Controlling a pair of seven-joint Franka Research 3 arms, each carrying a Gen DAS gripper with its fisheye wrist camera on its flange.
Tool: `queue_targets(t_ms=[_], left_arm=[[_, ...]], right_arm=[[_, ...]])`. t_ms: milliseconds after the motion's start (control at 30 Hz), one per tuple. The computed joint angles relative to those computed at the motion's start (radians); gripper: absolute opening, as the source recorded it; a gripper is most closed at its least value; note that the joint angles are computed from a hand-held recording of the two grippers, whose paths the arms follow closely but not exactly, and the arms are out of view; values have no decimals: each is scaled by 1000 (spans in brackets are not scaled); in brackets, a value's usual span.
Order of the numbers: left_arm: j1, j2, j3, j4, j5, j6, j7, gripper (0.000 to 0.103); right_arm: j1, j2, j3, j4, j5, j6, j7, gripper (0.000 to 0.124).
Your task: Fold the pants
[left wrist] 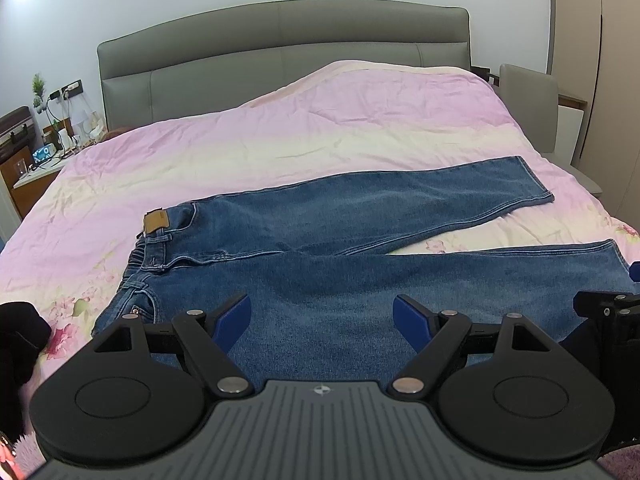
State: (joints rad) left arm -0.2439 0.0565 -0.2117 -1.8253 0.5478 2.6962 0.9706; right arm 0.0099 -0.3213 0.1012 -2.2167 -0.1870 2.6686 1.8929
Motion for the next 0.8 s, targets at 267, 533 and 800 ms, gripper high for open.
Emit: queue_targets(t_ms=[267, 533, 800], left_arm=[[4, 11, -4, 10, -46, -7, 92, 94], [35, 77, -26, 77, -254, -37, 528, 91], [42, 191, -75, 186, -457, -219, 1016, 84]], right_arm=[[-5, 9, -10, 6, 5, -5, -3, 98], [29, 85, -82, 55, 85, -35, -219, 96], [72, 242, -123, 181, 248, -234, -554, 76]])
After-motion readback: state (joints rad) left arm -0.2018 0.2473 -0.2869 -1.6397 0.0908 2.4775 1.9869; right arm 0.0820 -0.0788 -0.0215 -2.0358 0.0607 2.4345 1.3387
